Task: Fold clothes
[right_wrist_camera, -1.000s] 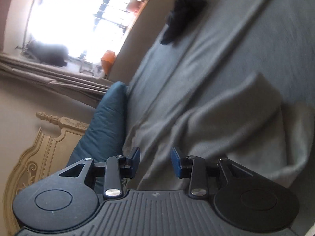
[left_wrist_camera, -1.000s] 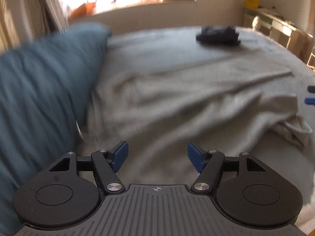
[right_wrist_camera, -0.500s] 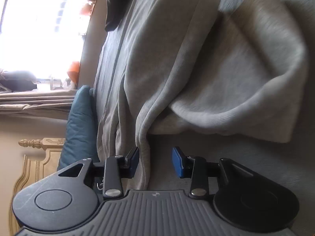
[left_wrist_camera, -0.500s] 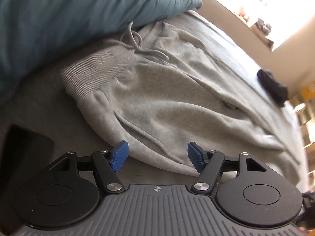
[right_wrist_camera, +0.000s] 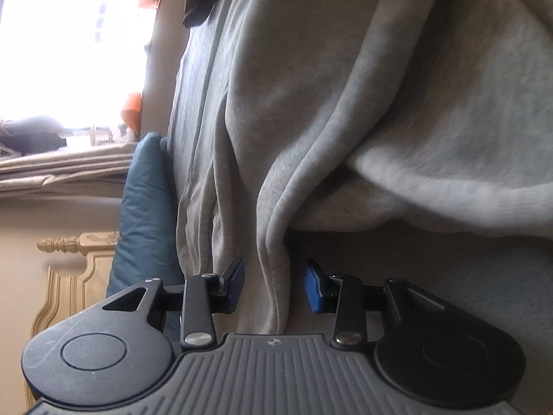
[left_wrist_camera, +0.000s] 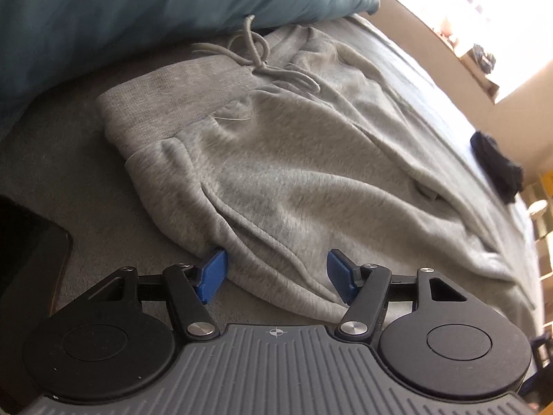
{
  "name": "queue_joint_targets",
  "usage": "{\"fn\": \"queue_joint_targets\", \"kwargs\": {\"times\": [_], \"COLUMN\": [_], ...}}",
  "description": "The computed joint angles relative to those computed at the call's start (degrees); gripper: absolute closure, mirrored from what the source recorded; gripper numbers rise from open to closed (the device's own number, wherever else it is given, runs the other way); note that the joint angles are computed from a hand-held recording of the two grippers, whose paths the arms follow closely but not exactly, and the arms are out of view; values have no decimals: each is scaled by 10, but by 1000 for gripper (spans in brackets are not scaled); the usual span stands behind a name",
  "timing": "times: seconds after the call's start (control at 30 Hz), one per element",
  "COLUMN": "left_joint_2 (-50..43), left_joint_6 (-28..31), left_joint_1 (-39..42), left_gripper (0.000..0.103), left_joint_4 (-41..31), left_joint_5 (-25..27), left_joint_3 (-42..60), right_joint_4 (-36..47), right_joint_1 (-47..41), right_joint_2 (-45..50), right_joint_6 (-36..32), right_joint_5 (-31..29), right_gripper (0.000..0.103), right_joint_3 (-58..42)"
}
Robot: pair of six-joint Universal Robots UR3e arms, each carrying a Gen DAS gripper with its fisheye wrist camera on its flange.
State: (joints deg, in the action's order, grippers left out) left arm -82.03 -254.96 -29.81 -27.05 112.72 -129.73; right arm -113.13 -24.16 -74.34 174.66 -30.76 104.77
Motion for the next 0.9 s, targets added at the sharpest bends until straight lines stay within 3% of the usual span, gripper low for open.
{"fn": "queue_joint_targets", "kwargs": {"times": [0.17, 0.23, 0.3, 0.4, 0.53, 0.6, 0.77, 0.9], "left_joint_2": [-39, -51, -63, -63, -14, 12, 19, 17], "left_joint_6": [-12, -9, 7, 19, 14, 13, 11, 11], "left_joint_1": [-24, -34, -45, -58, -63, -63, -59, -66], "left_gripper": [55, 63, 75, 91, 94, 95, 95, 95], "left_joint_4": [-32, -57, -93, -125, -163, -184, -211, -224], "left_joint_5": [41, 57, 74, 103, 118, 110, 65, 61], "left_joint_3": [32, 51, 78, 102, 101, 98, 94, 98], "right_joint_4": [-97, -135, -131, -53, 203, 295, 286, 285], "right_joint_1": [25, 24, 21, 8, -33, -50, -81, -89], "right_joint_2": [17, 19, 2, -61, -152, -180, -193, -183], "right_joint_6": [21, 21, 4, -63, -184, -225, -205, -214], "right_joint_5": [-28, -29, -24, -22, -9, -34, -108, -105], "right_gripper": [67, 95, 97, 98, 98, 98, 98, 98], "right_joint_3": [5, 19, 30, 37, 0, -12, 45, 52]}}
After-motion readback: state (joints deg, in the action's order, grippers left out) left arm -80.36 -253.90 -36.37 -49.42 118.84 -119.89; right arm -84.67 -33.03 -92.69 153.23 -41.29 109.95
